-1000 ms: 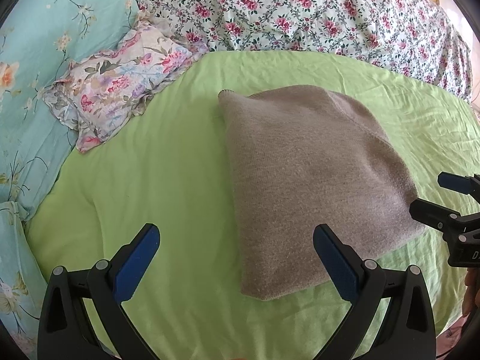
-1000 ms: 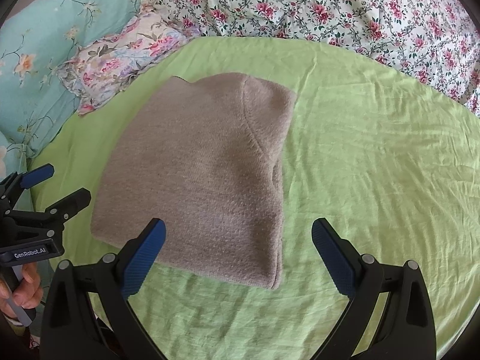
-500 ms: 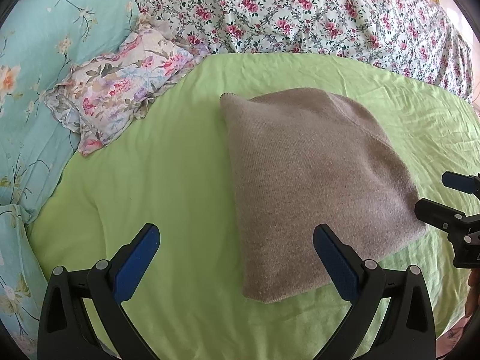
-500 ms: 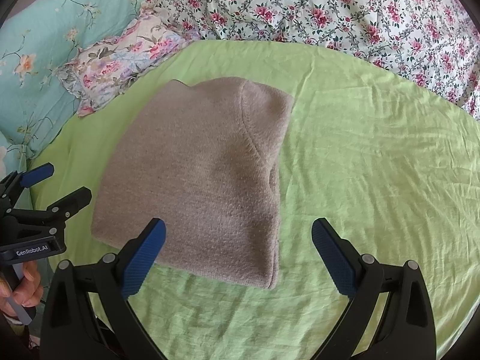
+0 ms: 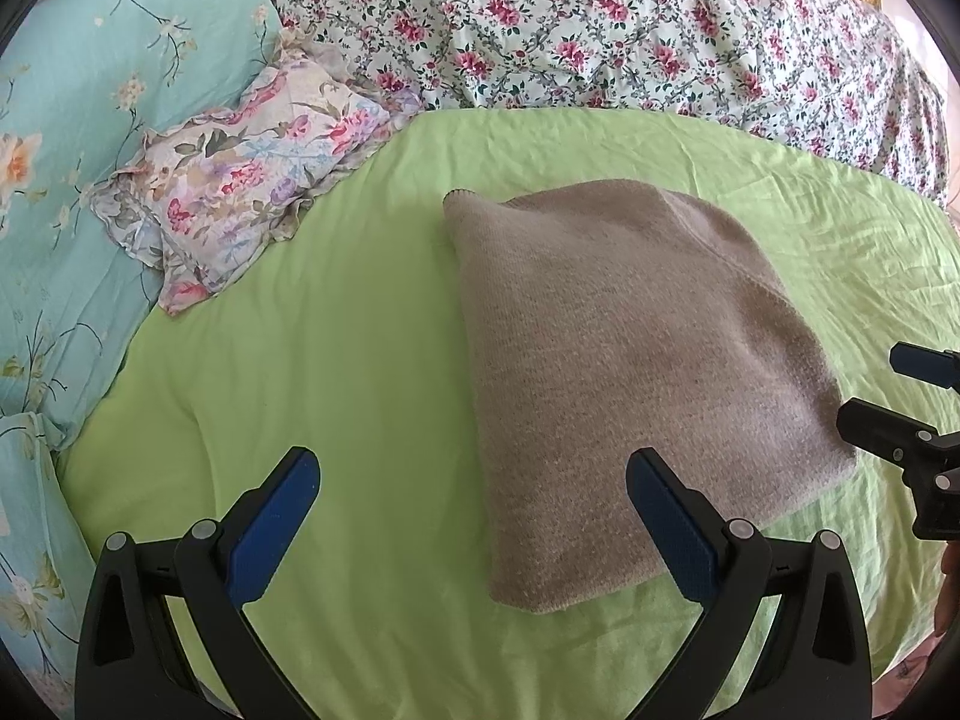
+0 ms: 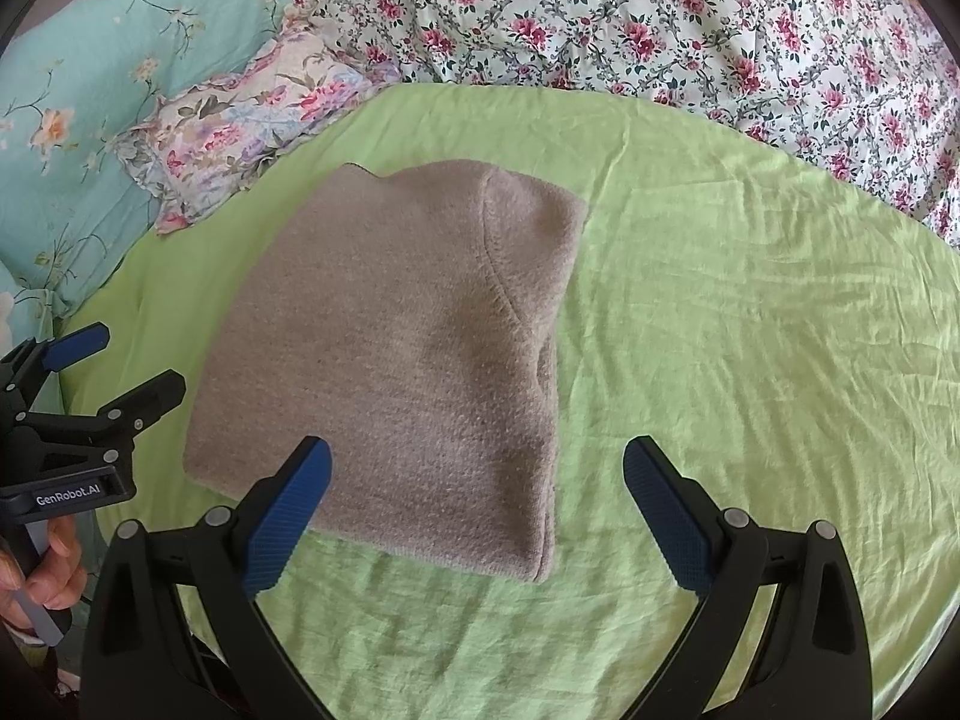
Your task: Fold small clothes
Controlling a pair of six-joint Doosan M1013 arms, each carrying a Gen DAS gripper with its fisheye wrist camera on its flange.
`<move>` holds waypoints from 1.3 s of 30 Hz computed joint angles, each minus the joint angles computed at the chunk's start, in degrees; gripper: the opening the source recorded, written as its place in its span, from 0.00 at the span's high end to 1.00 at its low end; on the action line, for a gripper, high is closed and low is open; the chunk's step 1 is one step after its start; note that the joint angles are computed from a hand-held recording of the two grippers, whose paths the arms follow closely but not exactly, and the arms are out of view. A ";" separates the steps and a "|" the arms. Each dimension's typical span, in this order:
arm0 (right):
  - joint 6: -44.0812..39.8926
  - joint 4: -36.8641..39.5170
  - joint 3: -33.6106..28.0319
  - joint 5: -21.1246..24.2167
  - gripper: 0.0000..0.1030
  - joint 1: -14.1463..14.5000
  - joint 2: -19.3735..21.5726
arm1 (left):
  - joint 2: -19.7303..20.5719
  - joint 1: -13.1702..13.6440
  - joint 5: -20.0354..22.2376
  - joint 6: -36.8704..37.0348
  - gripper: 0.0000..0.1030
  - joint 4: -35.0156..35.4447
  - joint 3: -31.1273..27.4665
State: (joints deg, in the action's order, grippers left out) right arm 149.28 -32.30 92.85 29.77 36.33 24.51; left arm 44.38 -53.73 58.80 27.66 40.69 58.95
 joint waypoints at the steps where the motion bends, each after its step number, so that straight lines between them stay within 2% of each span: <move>1: 0.02 -0.05 -0.02 0.04 0.05 0.01 0.01 | 0.00 -0.01 0.01 -0.01 0.01 0.03 0.00; 33: -5.45 0.17 -3.28 1.66 0.05 -1.28 1.35 | 2.18 0.62 2.54 1.35 0.01 0.08 -3.93; 39: -5.16 -0.63 -3.71 1.78 0.05 -1.44 1.71 | 2.79 0.58 3.20 1.03 0.01 1.89 -4.80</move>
